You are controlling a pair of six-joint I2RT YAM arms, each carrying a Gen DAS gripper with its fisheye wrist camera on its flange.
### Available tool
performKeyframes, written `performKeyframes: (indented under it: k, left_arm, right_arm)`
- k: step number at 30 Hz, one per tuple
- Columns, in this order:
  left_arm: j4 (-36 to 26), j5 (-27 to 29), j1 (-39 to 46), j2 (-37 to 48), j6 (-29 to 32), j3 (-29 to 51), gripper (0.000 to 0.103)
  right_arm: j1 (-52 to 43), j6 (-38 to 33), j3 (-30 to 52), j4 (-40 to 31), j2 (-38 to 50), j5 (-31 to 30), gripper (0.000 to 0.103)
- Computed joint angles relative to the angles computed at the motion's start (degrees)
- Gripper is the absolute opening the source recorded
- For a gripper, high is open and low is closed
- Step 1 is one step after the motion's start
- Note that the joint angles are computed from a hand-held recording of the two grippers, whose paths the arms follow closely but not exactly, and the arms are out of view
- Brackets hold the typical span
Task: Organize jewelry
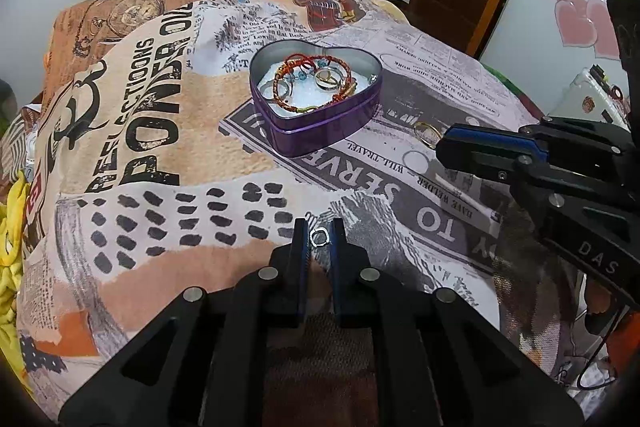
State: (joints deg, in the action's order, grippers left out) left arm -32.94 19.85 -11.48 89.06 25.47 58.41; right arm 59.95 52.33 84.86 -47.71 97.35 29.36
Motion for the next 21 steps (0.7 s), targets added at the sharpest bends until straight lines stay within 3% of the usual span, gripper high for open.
performKeyframes:
  k: [21]
  left_arm:
    - [-0.6, 4.0, 2.4, -2.4, -4.6, 7.9, 0.008]
  right_arm:
    - [-1.9, -2.9, 4.6, -1.4, -1.1, 5.7, 0.007]
